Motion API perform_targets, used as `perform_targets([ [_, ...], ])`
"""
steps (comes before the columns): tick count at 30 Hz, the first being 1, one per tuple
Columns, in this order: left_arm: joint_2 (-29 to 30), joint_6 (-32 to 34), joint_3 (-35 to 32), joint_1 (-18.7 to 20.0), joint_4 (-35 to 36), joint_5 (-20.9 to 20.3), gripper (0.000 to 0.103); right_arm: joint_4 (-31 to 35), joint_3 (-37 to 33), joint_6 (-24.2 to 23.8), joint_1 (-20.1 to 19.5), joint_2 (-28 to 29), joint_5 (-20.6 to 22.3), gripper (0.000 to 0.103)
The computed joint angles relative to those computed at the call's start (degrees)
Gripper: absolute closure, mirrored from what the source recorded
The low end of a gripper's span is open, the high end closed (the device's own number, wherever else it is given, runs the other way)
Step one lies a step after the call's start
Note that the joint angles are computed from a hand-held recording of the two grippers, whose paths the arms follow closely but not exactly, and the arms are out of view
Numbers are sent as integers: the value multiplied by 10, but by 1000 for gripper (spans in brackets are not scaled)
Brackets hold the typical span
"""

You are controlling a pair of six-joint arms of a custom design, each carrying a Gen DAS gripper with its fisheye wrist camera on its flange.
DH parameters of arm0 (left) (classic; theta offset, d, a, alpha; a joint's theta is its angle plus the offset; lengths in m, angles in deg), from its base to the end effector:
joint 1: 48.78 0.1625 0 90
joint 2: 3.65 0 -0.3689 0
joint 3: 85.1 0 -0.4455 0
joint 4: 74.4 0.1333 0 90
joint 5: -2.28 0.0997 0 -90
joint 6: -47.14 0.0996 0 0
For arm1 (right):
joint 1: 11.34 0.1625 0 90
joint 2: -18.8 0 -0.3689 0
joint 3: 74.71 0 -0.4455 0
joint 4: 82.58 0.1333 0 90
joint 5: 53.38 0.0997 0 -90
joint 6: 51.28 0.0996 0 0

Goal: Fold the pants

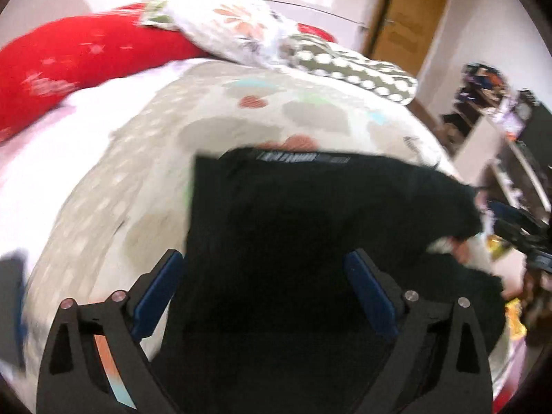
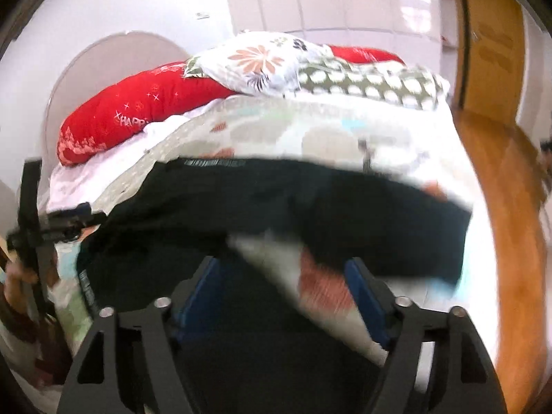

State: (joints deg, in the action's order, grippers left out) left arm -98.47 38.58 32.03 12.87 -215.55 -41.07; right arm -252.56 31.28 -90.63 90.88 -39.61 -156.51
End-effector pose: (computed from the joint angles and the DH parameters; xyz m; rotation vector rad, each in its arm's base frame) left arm -0.0571 -0.5390 0.3492 0.1485 2.3809 -0.9019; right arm 0.2415 -0.5922 0.1194 1.0964 -2.4778 0.6917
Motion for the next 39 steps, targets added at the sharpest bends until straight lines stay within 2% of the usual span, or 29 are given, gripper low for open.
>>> perform_targets([
  [1,33,33,-42,23,5,-35,6,24,-34,-5,3,19,-1,22],
  [2,51,46,-63,32,12,-45,6,45,-61,-9,4,35,-1,21],
  [5,131,102,-157,63,57,-47,6,97,-153,-32,10,98,-11,21],
  [8,172,151,-209,83,76,-64,6,133,-231,-70,6,154,-5,21],
  [12,215,196,-264,106,112,-78,6,192,-313,-96,-1,210,-19,21],
  [16,256,250,-302,117,112,-72,6,248,-397,-105,-9,264,-32,21],
  [19,285,257,-340,129,131,-89,6,301,-442,-105,-14,288,-33,21],
  [21,304,254,-360,135,148,-94,1,336,-464,-104,-15,301,-38,21],
  [22,305,266,-357,135,136,-95,0,343,-469,-109,-16,306,-43,22],
  [24,307,289,-351,131,123,-85,1,312,-454,-134,-12,309,-61,38],
  [26,303,294,-345,131,120,-95,11,292,-441,-139,-12,304,-52,86],
  [27,296,294,-340,130,123,-108,25,278,-433,-139,-10,301,-55,96],
  [28,293,296,-338,129,127,-118,41,262,-423,-143,-8,298,-58,99],
  [29,284,303,-325,124,114,-113,47,238,-407,-152,-6,292,-62,99],
  [31,272,301,-311,117,107,-107,86,201,-375,-166,0,274,-65,99],
  [32,264,297,-300,111,96,-95,89,185,-357,-168,2,262,-60,99],
  [37,211,300,-240,77,43,-69,91,112,-244,-168,20,169,-15,99],
  [39,186,282,-216,61,41,-57,93,89,-196,-167,28,128,-1,99],
])
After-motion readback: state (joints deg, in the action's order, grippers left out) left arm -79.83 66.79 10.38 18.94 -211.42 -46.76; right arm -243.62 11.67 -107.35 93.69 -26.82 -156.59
